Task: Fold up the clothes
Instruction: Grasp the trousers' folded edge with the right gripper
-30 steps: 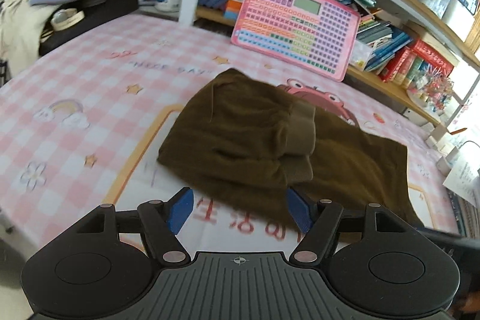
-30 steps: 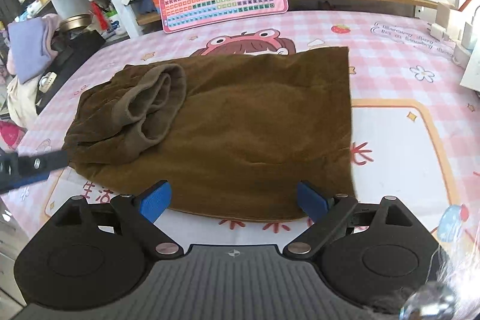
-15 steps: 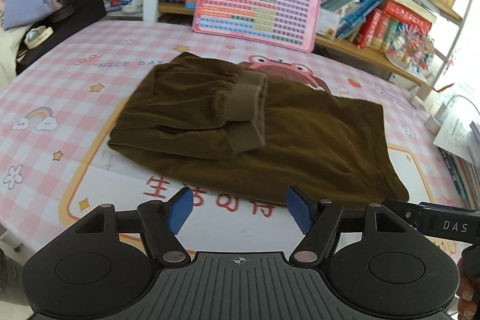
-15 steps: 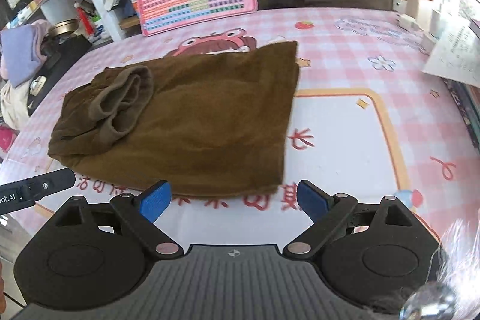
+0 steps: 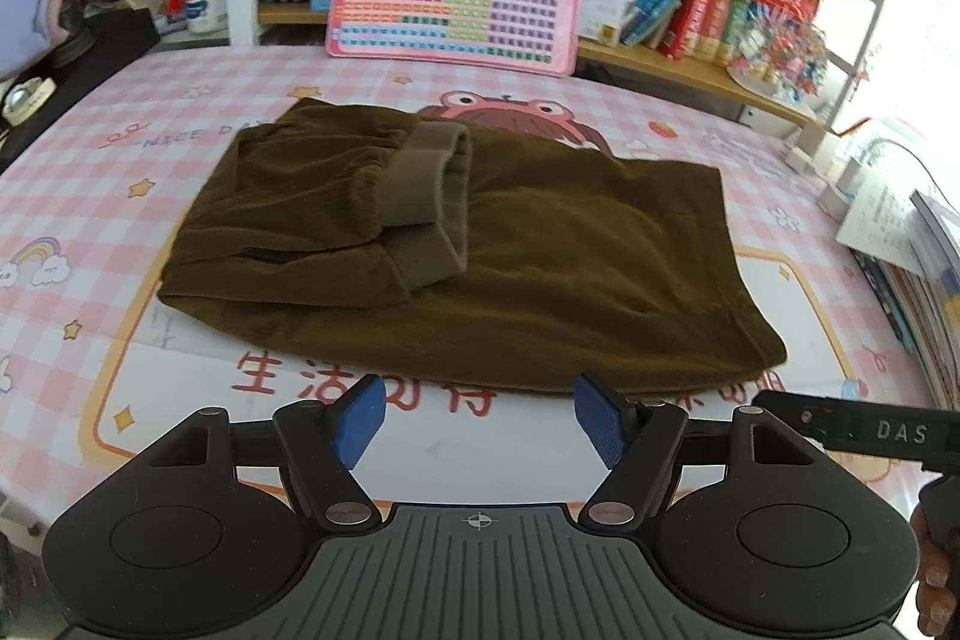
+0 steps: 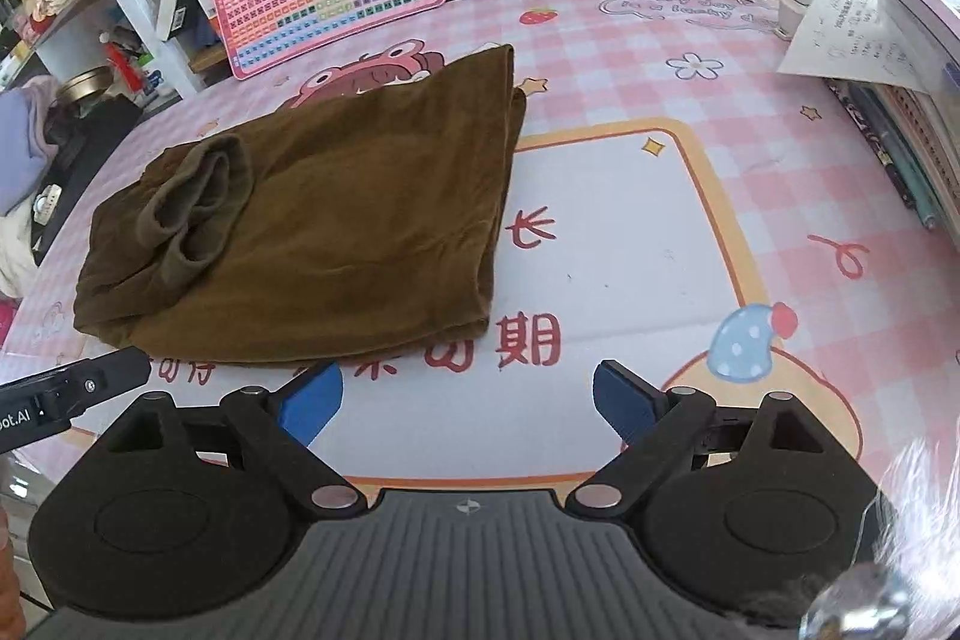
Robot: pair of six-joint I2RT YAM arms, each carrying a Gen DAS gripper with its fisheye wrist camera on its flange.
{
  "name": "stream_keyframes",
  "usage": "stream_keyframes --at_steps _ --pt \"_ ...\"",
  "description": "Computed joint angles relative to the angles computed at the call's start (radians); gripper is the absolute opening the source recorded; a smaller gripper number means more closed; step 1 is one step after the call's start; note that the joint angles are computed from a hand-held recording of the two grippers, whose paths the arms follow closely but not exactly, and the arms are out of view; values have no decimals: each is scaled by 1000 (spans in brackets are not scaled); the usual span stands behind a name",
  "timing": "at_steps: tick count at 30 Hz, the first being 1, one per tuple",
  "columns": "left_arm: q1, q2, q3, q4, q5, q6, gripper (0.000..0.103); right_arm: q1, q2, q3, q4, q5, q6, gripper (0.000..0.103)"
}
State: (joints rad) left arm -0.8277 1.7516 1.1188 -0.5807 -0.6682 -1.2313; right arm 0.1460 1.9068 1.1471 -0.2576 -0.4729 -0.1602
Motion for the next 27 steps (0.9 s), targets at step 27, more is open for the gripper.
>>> stream_keyframes --at_steps 27 --pt "25 -148 -220 255 -28 290 71 -10 21 10 -42 -111 459 82"
